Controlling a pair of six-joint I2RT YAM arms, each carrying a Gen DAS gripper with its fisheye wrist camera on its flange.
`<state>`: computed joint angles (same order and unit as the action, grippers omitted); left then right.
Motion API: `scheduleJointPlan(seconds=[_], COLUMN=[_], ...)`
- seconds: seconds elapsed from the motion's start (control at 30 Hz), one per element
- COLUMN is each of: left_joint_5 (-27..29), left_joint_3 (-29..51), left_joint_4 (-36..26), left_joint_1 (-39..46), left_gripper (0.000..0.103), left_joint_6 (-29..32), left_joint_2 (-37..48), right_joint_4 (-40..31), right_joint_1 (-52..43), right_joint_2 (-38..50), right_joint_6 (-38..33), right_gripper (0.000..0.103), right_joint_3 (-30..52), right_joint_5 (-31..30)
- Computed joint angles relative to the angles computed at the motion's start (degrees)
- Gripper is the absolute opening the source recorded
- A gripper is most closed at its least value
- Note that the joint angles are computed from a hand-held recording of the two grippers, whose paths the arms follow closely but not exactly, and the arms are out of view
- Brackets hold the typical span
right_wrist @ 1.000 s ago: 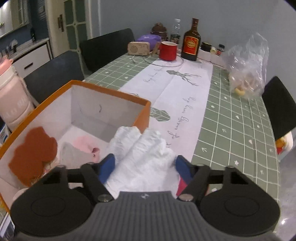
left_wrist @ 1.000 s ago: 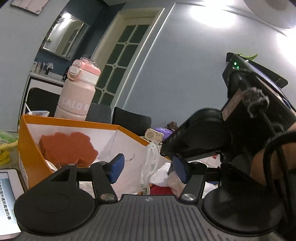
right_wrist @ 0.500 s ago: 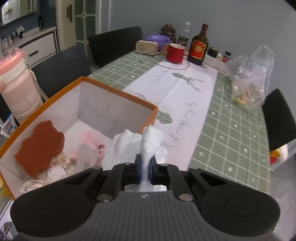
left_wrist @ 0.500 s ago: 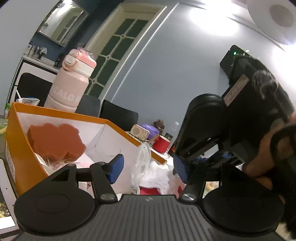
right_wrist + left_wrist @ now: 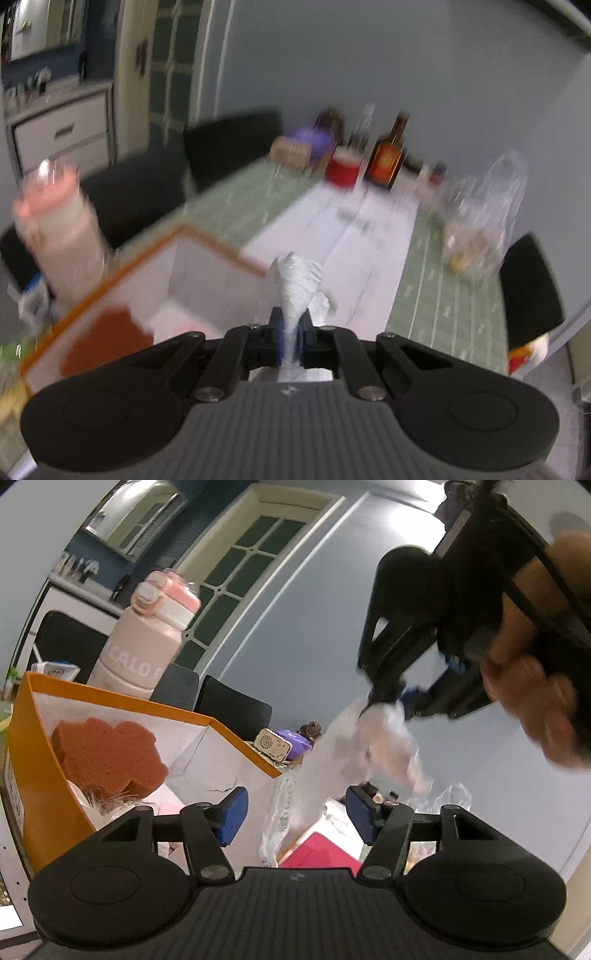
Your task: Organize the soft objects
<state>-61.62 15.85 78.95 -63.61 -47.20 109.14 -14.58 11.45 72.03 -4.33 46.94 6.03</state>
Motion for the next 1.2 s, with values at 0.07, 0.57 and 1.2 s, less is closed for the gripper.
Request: scheduleJointPlan(seconds=[0.07, 0.57, 1.2], left_joint_5=[1.05, 11.26, 9.69], left_joint_3=[-2.0, -7.15, -6.22], left_joint_4=[4.77, 4.06, 1.86], left_joint_1=[1.08, 7.55, 6.5], left_gripper=[0.07, 0.067, 0.068], left_joint_6=[-1.47, -10.44, -8.14], left_joint_2=[0.55, -5.48, -5.93], right_joint_4=[-0.14, -1.23, 3.45], right_joint_1=[1.92, 12.75, 4.29], right_joint_2=[0.18, 13.61, -0.81], right_joint_6=[1.51, 3.73, 6.9], right_gripper=[0.005, 0.022, 0.1], right_joint_3=[1.68, 11.85, 0.36], right_joint_5=[1.09, 12.78, 6.42])
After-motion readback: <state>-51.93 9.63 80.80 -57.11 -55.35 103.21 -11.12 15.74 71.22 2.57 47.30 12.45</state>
